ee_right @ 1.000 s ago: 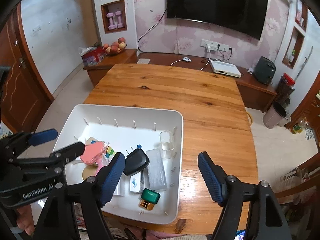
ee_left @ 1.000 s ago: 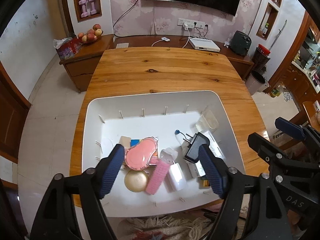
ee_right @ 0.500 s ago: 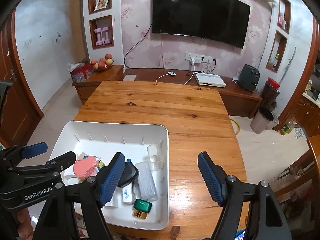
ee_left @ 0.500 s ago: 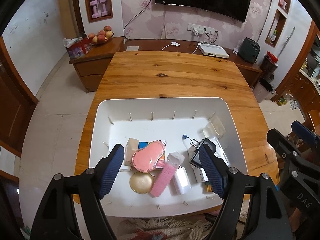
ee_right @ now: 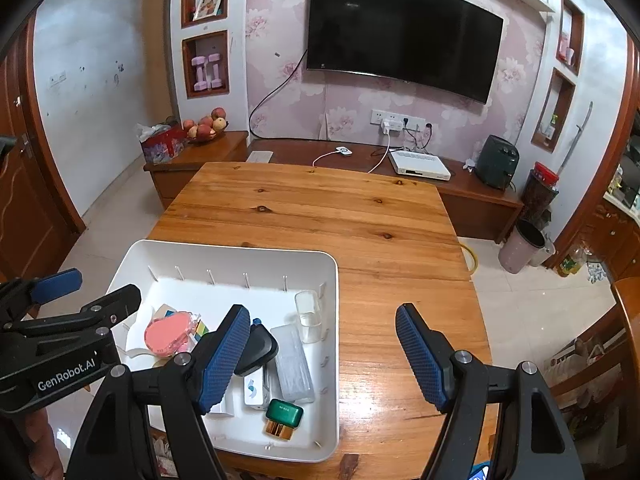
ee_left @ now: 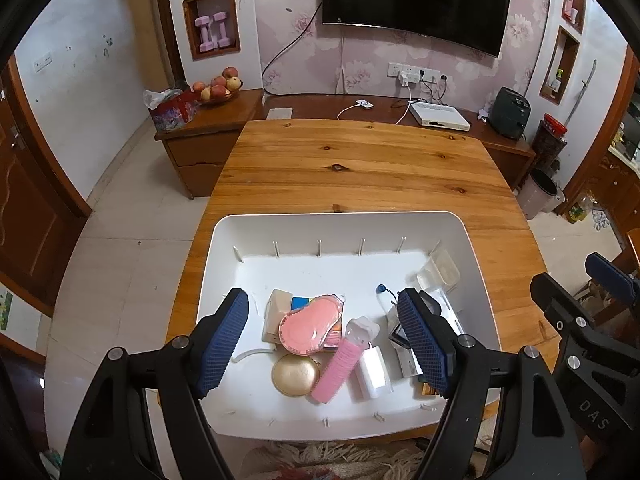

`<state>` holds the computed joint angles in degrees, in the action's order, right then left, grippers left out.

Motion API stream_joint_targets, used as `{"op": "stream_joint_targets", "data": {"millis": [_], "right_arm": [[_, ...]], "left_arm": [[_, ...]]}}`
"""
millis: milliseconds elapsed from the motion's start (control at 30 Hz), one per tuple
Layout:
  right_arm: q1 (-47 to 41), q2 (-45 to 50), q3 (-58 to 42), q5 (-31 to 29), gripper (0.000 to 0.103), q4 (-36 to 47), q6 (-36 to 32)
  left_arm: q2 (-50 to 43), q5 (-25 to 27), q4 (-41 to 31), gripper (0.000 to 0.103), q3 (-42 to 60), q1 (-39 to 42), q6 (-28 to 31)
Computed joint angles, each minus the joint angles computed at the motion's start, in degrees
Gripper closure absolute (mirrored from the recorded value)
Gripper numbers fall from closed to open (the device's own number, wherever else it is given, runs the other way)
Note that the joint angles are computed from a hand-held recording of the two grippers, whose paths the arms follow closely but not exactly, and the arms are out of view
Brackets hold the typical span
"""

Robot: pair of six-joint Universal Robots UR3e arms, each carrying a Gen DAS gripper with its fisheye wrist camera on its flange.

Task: Organize rigid objects

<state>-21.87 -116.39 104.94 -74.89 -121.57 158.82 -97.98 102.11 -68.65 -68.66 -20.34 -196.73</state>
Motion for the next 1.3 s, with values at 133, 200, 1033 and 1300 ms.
{"op": "stream_joint_targets", "data": {"millis": [133, 200, 1033, 1300], "right_arm": [[-0.2, 0.1, 0.1, 0.0, 0.027, 0.0, 0.1], [-0.2, 0.1, 0.2, -0.1, 0.027, -0.2, 0.2], [-0.3, 0.2, 0.8, -0.4, 0.027, -0.4, 0.8], [-0.3, 0.4, 0.6, -0.5, 0.027, -0.3, 0.8]], "left_arm": [[-0.8, 0.2, -0.5, 0.023, 0.7, -0.3, 0.0], [-1.0, 0.3, -0.6, 0.023, 0.7, -0.5, 0.0], [-1.8, 0.7, -0.5, 0.023, 1.0, -1.0, 0.0], [-1.8, 0.6, -0.2, 0.023, 0.6, -1.0, 0.0]]}}
